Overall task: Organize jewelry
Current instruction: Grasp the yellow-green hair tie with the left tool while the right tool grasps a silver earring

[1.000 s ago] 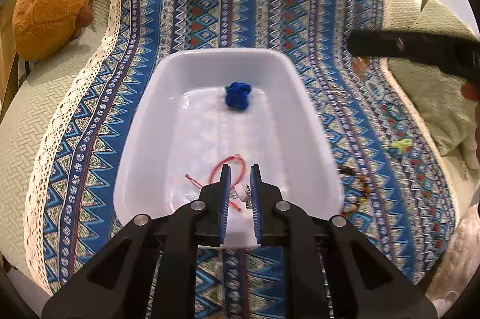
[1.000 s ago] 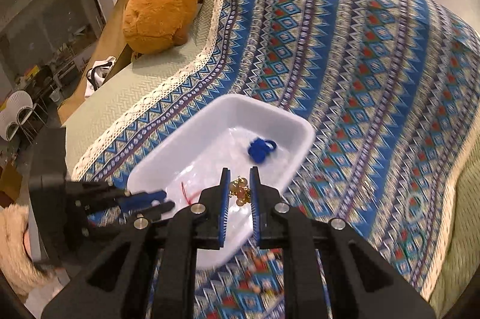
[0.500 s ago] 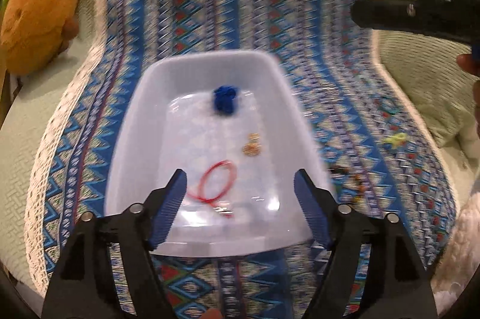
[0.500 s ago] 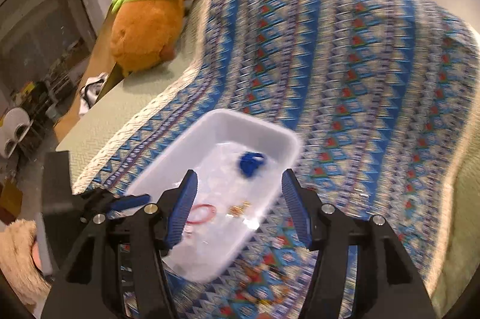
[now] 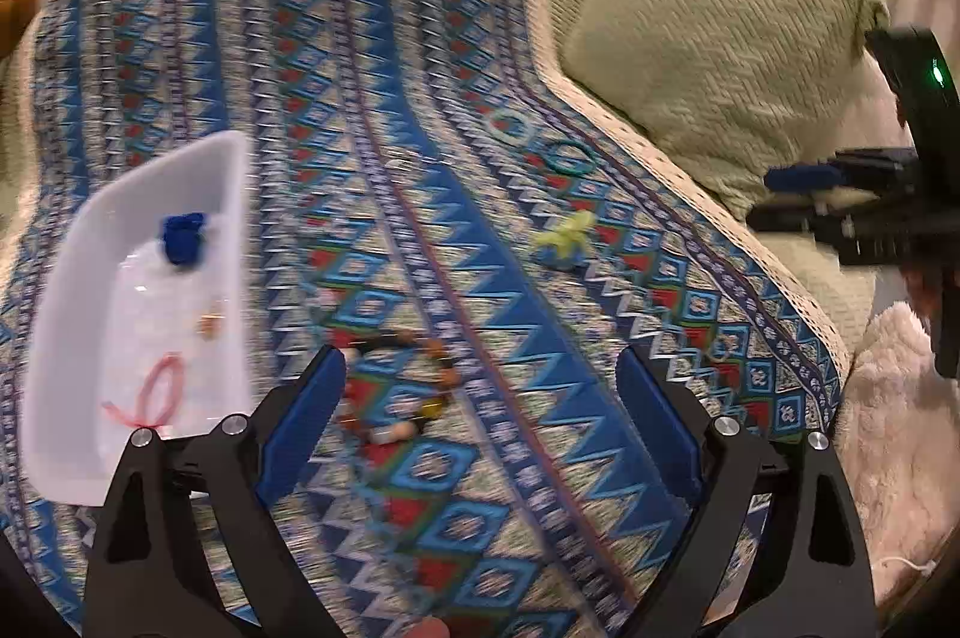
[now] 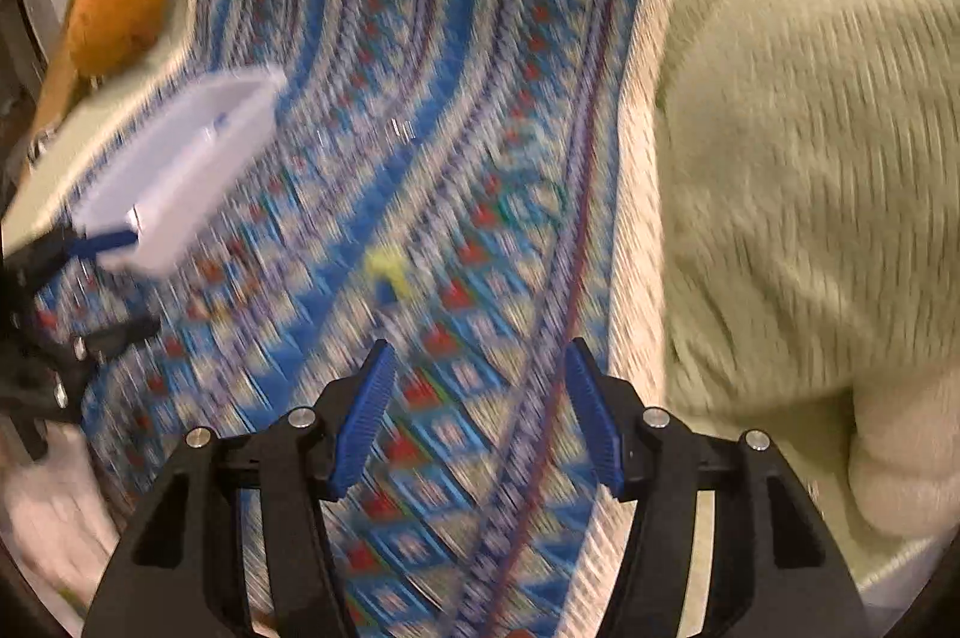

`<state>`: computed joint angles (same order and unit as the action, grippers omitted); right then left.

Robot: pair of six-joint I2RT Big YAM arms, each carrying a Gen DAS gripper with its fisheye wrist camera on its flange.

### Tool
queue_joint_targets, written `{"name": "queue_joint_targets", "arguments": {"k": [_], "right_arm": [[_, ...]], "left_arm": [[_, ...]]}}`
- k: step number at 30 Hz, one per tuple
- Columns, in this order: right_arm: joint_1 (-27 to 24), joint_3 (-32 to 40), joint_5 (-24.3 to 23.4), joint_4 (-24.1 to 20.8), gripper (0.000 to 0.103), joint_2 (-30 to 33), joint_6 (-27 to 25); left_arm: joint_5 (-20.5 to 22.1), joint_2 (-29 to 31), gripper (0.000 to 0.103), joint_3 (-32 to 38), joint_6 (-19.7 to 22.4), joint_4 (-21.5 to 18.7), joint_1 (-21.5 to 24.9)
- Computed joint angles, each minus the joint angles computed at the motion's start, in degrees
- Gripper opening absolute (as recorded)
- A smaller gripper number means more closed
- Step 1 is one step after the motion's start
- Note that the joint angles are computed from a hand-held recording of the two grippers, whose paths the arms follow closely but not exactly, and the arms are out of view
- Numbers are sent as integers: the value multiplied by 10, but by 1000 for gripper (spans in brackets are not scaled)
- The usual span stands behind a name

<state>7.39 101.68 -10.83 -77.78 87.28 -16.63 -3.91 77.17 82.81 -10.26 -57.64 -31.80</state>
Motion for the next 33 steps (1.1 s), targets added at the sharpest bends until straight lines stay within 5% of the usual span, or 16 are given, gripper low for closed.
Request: {"name": "queue_joint_targets", "arguments": {"k": [11,25,28,33], "right_arm": [[7,-100,-22,-18,58,-48,-135],[29,-93,-18,-27,44,-10,-135],[28,-90,-17,-23,23,-8,-128],[24,-87,-26,-31,10,-6,-123]], "left_arm": [[7,91,90,49,56,27,-26],[-17,210,90,161,99,-5,-19],[-18,218,81,162,102,-8,-19],[15,219,64,157,87,-2,-12]]}}
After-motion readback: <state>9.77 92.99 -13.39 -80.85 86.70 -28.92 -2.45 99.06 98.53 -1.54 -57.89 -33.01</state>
